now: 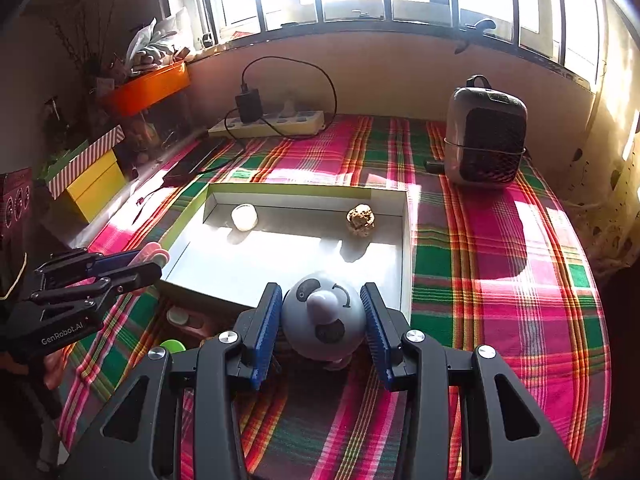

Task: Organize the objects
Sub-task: 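Carry the pink clip and white figurine into the white box with both grippers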

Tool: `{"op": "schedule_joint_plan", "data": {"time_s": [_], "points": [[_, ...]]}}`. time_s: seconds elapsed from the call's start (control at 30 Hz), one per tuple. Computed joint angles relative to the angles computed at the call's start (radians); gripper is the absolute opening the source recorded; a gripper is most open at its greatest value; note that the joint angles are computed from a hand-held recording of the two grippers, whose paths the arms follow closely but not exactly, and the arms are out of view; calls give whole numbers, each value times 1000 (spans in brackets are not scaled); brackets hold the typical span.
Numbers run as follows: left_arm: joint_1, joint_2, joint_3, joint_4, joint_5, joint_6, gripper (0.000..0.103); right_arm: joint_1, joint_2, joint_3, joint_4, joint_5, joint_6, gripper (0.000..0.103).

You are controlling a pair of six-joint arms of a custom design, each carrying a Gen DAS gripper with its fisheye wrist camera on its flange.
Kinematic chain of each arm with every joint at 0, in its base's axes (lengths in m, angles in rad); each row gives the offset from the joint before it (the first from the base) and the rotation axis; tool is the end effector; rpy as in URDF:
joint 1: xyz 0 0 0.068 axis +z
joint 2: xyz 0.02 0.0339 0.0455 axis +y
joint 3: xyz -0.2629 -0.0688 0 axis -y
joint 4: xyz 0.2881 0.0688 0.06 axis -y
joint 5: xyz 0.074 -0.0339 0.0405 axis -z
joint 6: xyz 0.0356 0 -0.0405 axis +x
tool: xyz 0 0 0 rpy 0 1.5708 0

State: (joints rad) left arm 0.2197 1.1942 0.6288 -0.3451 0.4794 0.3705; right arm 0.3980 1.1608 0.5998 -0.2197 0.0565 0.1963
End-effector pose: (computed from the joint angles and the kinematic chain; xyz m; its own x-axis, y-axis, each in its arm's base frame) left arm 0.2607 0.0414 0.1709 -0.6886 0.1754 -0.7036 0.3562 0.9270 -0.1175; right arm 0.2487 0.1024 0.1750 -0.7046 -0.0850 -0.7045 -0.2167 0.9711 0.0996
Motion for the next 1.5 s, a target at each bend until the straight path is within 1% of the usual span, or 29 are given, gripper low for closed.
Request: {"op": "schedule_joint_plan", "data": {"time_s": [0.13,0.33,0.47,0.67,0.87,1.2,1.5], "points": [[-18,43,25,25,-15,-9,22,-15,80,57,18,-31,-16,42],[-48,129,76,54,-33,-31,22,-18,191,143,41,-30,-46,42],[-67,193,113,71,-47,-47,22,-31,283,213,56,-52,-64,42],[-91,262,155,97,-68,-63,22,-50,428,327,51,-89,-89,42],[-108,333,197,113,-92,-76,22,-56,557,433,32,-93,-107,42],[-139,390,223,141,-133,-82,22,-63,671,527,5,-98,-117,42],[-146,419,235,144,-159,-83,22,-56,705,554,-7,-87,-128,42]]}}
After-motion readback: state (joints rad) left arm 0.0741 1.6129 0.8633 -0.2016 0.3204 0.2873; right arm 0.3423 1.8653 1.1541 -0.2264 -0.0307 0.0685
